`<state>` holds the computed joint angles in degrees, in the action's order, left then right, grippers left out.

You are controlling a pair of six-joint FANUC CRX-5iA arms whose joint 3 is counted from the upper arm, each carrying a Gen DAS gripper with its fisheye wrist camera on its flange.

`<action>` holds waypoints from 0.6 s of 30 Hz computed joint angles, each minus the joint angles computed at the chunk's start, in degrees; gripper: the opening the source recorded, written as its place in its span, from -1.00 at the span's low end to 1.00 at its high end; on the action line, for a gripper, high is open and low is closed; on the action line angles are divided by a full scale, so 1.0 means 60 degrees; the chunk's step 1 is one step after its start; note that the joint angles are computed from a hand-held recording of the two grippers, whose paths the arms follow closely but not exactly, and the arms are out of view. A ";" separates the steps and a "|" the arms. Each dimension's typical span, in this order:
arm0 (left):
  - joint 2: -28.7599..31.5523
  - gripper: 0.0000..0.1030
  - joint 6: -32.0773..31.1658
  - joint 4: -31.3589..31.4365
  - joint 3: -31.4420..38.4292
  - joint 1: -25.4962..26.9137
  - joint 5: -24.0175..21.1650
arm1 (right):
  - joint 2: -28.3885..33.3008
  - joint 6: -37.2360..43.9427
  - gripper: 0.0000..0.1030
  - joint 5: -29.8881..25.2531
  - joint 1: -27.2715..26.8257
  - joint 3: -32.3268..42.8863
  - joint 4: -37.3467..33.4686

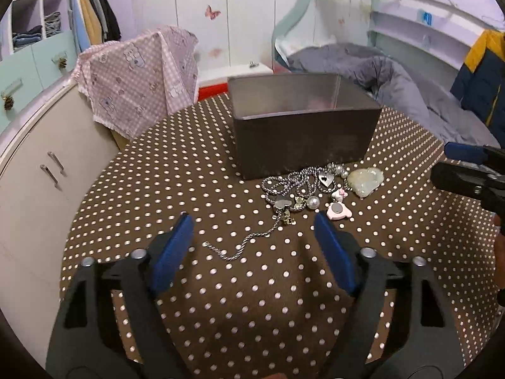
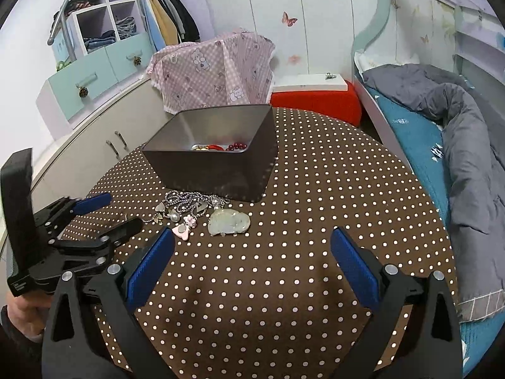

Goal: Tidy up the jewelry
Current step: 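Withdraw the right tool from the box, then lower the left tool onto the silver chain and close it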

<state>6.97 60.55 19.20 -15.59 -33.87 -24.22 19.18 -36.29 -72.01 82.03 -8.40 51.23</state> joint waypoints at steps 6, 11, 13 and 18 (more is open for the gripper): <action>0.0592 -0.02 -0.0064 -0.0061 0.0704 -0.0058 -0.0667 | -0.0035 -0.0105 0.84 0.0195 -0.0048 -0.0156 -0.0026; 0.0836 -0.77 -0.1428 0.1286 0.0677 0.0092 -0.1057 | -0.0071 -0.0179 0.84 0.0418 -0.0108 -0.0307 -0.0005; 0.0715 -0.83 -0.1836 0.1697 0.0417 0.0134 -0.0949 | -0.0054 -0.0139 0.85 0.0441 -0.0138 -0.0290 -0.0031; 0.0400 -0.85 -0.2525 0.2518 -0.0176 0.0269 -0.0660 | -0.0087 -0.0098 0.85 0.0571 -0.0210 -0.0360 -0.0067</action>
<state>9.37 45.40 34.30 -16.65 -32.25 -28.18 18.66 -36.88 -68.58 80.77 -10.56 50.83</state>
